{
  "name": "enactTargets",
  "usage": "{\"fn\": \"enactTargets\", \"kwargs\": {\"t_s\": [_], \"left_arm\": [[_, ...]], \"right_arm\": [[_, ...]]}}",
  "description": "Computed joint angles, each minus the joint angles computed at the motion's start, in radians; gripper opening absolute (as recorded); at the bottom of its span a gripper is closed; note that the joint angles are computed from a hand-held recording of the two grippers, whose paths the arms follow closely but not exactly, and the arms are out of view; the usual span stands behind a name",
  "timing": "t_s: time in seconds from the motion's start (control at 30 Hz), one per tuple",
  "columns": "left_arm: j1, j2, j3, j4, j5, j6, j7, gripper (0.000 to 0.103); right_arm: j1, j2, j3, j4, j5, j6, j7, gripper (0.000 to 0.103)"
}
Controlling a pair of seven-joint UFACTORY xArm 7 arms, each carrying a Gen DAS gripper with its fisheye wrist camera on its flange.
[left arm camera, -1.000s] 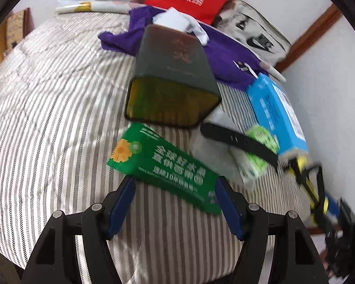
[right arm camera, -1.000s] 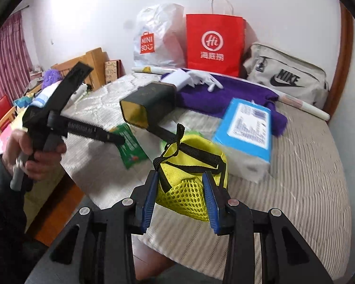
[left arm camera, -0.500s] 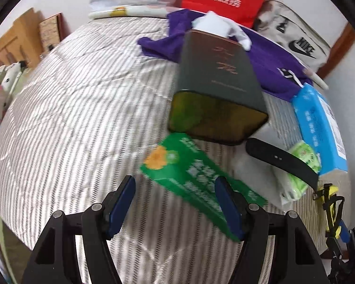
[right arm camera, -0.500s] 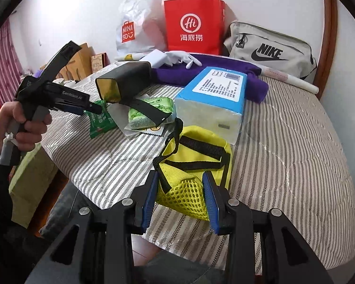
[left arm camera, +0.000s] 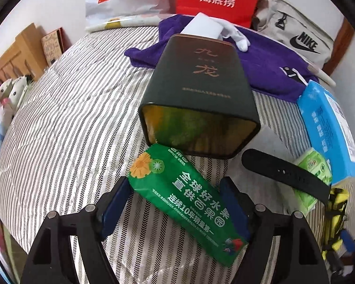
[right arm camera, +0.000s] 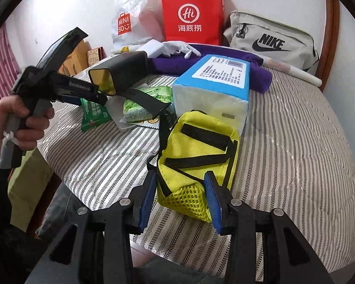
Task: Organize soft objects
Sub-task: 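Grasp and lift the green fruit-print packet with the left tool while the right tool holds the pouch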
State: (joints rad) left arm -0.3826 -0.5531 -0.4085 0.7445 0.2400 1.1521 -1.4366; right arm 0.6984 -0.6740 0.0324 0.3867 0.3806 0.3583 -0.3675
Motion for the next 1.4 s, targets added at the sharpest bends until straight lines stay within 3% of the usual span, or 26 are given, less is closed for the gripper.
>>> {"fn": "enactTargets", "kwargs": {"t_s": [0.13,0.43,0.63,0.77,0.93,1.1,1.33,1.4], "left_arm": [[-0.022,-0.030,-0.004,-0.009,-0.016,0.053,0.025,0.078],[-0.052,-0.135,-0.016,-0.040,-0.103,0.143,0.022,0.078],[-0.062,-0.177,-0.027,-0.071,-0.139,0.102,0.012,0.078],[-0.041,-0.150,-0.059,-0.075,-0.072,0.053,0.026,0.071],[-0.030,-0.123,-0.067,-0.082,0.008,-0.015,0.039,0.049],[-0.048,-0.213,-0.012,-0.153,-0.044,-0.098,0.049,0.052],[-0.045,-0.200,-0.041,-0.116,-0.092,-0.014,0.072,0.064],[-0.049,-0.192,-0.051,-0.101,-0.105,0.012,0.063,0.066]], "right_arm": [[-0.021,-0.018,0.000,-0.007,-0.003,-0.016,0.023,0.065],[0.002,0.066,-0.030,0.024,0.042,-0.032,0.052,0.076],[0.021,0.129,-0.039,0.055,0.104,-0.041,0.046,0.086],[-0.014,0.166,0.016,0.071,0.085,-0.073,0.087,0.088],[-0.071,0.193,0.085,0.085,0.006,-0.094,0.168,0.088],[-0.114,0.193,0.134,0.078,-0.109,-0.101,0.238,0.088],[-0.096,0.205,0.112,0.089,-0.150,-0.092,0.271,0.090],[-0.116,0.210,0.134,0.094,-0.172,-0.092,0.298,0.091]]}}
